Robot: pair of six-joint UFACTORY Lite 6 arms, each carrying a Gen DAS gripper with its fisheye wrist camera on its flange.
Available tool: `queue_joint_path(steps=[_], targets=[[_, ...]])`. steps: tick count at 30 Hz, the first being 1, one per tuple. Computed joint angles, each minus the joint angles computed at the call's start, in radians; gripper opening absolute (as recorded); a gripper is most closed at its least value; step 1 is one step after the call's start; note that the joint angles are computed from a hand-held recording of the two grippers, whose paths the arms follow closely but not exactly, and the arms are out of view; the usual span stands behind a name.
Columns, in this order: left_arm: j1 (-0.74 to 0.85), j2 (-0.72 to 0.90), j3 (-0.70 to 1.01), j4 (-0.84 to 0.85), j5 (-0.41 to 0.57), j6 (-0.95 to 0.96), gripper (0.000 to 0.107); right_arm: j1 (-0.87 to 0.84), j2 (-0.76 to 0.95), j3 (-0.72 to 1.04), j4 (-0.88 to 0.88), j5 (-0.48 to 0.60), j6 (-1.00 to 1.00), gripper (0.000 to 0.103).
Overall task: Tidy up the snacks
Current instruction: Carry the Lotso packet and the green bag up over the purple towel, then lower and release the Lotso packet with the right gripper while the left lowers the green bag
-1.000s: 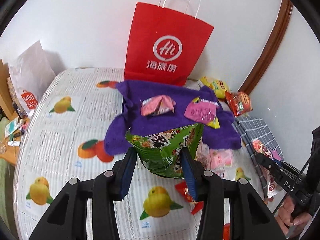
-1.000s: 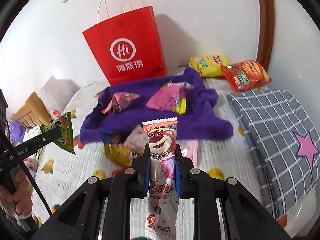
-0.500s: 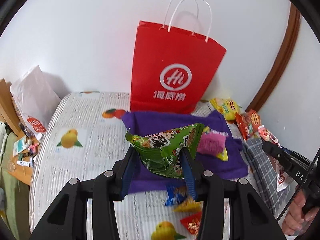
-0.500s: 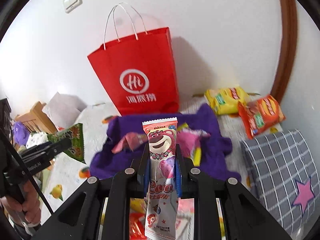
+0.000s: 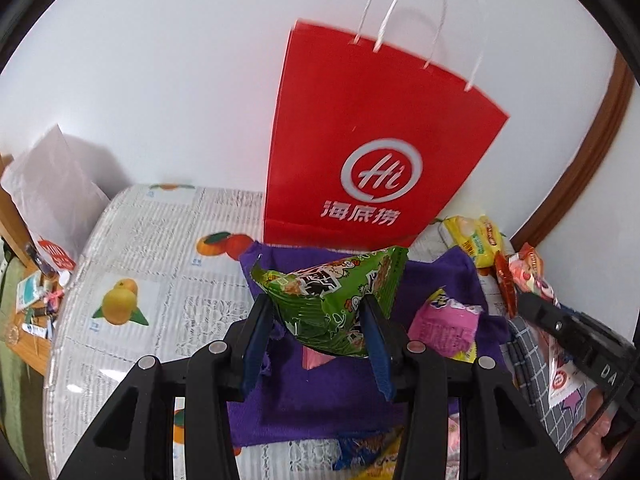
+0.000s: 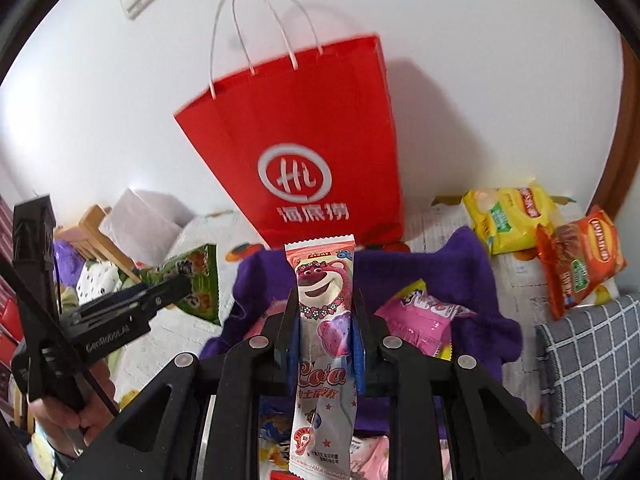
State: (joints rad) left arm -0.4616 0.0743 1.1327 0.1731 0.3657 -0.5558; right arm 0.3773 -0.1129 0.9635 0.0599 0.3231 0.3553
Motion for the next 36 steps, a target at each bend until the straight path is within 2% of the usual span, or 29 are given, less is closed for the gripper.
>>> queue_joint_path(steps=[4, 10, 12, 19, 23, 26, 34, 36], targets=[[0.013, 0.073, 0.013, -0.045, -0.031, 0.047, 0.043, -0.027, 0.084, -0.009, 0.110, -0.035, -0.114, 0.022], [0.031, 0.139, 0.030, -0.123, -0.047, 0.135, 0.043, -0.069, 0.201, 0.031, 0.332, 0.017, -0.367, 0.022], [0.044, 0.142, 0.032, -0.142, -0.048, 0.159, 0.043, -0.075, 0.224, 0.034, 0.357, 0.019, -0.395, 0.022], [0.068, 0.138, 0.024, -0.198, -0.054, 0.210, 0.043, -0.063, 0.321, 0.076, 0.285, 0.021, -0.334, 0.022], [0.053, 0.137, 0.021, -0.193, -0.053, 0.208, 0.043, -0.033, 0.369, 0.100, 0.116, 0.000, -0.167, 0.022], [0.037, 0.139, 0.022, -0.163, -0.054, 0.179, 0.043, -0.042, 0.385, 0.099, 0.137, -0.010, -0.188, 0.022], [0.017, 0.147, 0.031, -0.110, -0.034, 0.120, 0.043, -0.012, 0.416, 0.118, -0.186, 0.007, 0.103, 0.024], [0.018, 0.151, 0.035, -0.155, -0.028, 0.167, 0.043, -0.012, 0.425, 0.121, -0.157, 0.004, 0.071, 0.024]])
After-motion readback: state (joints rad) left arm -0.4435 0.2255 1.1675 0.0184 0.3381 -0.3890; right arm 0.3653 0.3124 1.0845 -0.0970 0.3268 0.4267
